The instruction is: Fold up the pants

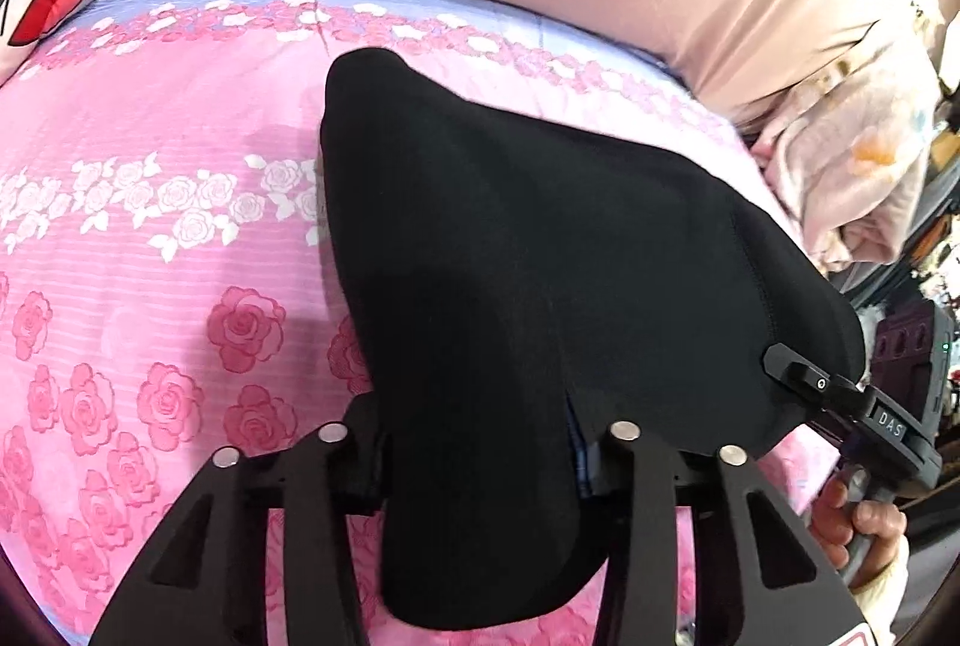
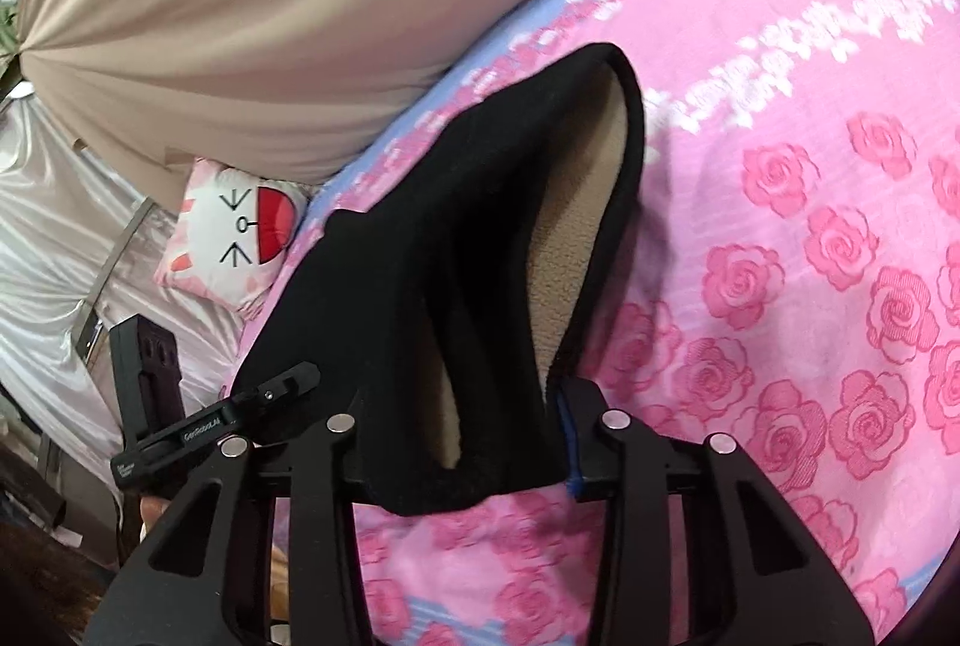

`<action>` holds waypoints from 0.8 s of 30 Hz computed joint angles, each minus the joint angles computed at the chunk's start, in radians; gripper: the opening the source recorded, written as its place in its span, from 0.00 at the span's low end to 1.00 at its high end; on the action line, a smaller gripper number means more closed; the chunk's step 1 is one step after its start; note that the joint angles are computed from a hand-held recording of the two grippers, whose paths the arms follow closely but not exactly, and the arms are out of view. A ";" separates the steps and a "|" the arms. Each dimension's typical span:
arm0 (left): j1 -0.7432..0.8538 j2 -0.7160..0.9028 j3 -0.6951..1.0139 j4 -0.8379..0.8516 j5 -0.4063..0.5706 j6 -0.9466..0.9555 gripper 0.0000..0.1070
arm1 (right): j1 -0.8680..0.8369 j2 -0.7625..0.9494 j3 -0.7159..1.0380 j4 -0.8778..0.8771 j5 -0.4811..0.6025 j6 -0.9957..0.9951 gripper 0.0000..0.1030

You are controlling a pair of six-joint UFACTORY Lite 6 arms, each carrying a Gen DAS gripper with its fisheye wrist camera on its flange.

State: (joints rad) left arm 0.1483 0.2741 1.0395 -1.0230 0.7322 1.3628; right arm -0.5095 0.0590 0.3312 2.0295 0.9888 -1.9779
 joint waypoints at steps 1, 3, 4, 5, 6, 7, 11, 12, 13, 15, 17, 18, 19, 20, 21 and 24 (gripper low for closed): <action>0.012 -0.011 0.003 0.017 0.027 -0.012 0.35 | -0.006 -0.033 -0.013 -0.017 -0.005 0.013 0.36; 0.035 -0.042 -0.012 0.053 0.067 -0.026 0.35 | -0.044 -0.095 -0.042 -0.089 -0.004 0.051 0.36; 0.047 -0.065 -0.031 0.066 0.080 -0.016 0.35 | -0.059 -0.122 -0.061 -0.114 -0.003 0.063 0.36; 0.060 -0.086 -0.052 0.078 0.091 0.001 0.35 | -0.081 -0.145 -0.082 -0.147 -0.001 0.068 0.36; 0.066 -0.117 -0.090 0.088 0.084 0.023 0.36 | -0.084 -0.154 -0.096 -0.158 -0.010 0.064 0.36; 0.060 -0.129 -0.115 0.090 0.057 0.038 0.39 | -0.080 -0.146 -0.102 -0.157 -0.022 0.052 0.37; 0.017 -0.119 -0.188 0.056 -0.098 0.046 0.64 | -0.080 0.068 -0.073 -0.023 -0.001 -0.090 0.55; 0.022 -0.105 -0.188 0.038 -0.106 0.045 0.75 | -0.076 0.069 -0.082 0.002 0.015 -0.133 0.57; 0.017 -0.101 -0.193 0.020 -0.132 0.041 0.81 | -0.055 0.062 -0.083 0.022 0.003 -0.143 0.57; 0.019 -0.087 -0.197 -0.011 -0.133 0.082 0.78 | -0.024 0.057 -0.080 0.049 -0.014 -0.153 0.50; 0.015 -0.087 -0.184 0.003 -0.085 0.083 0.60 | -0.033 0.060 -0.074 0.018 0.003 -0.118 0.41; 0.011 -0.118 -0.195 0.009 -0.091 0.087 0.50 | -0.044 0.036 -0.083 -0.003 0.006 -0.100 0.38; 0.030 -0.146 -0.209 0.021 -0.078 0.109 0.42 | -0.045 0.011 -0.095 -0.007 0.003 -0.094 0.38; 0.042 -0.168 -0.215 0.034 -0.062 0.113 0.39 | -0.049 -0.040 -0.113 -0.028 0.002 -0.069 0.36; 0.055 -0.180 -0.203 0.055 -0.032 0.096 0.36 | -0.050 -0.099 -0.131 -0.047 -0.003 -0.040 0.36; 0.102 -0.231 -0.180 0.096 0.072 0.073 0.33 | -0.092 -0.275 -0.171 -0.149 -0.004 0.059 0.35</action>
State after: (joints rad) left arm 0.2508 0.0430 0.8590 -0.9267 0.8039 1.4356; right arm -0.6013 -0.2157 0.1602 1.8802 0.9844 -1.9184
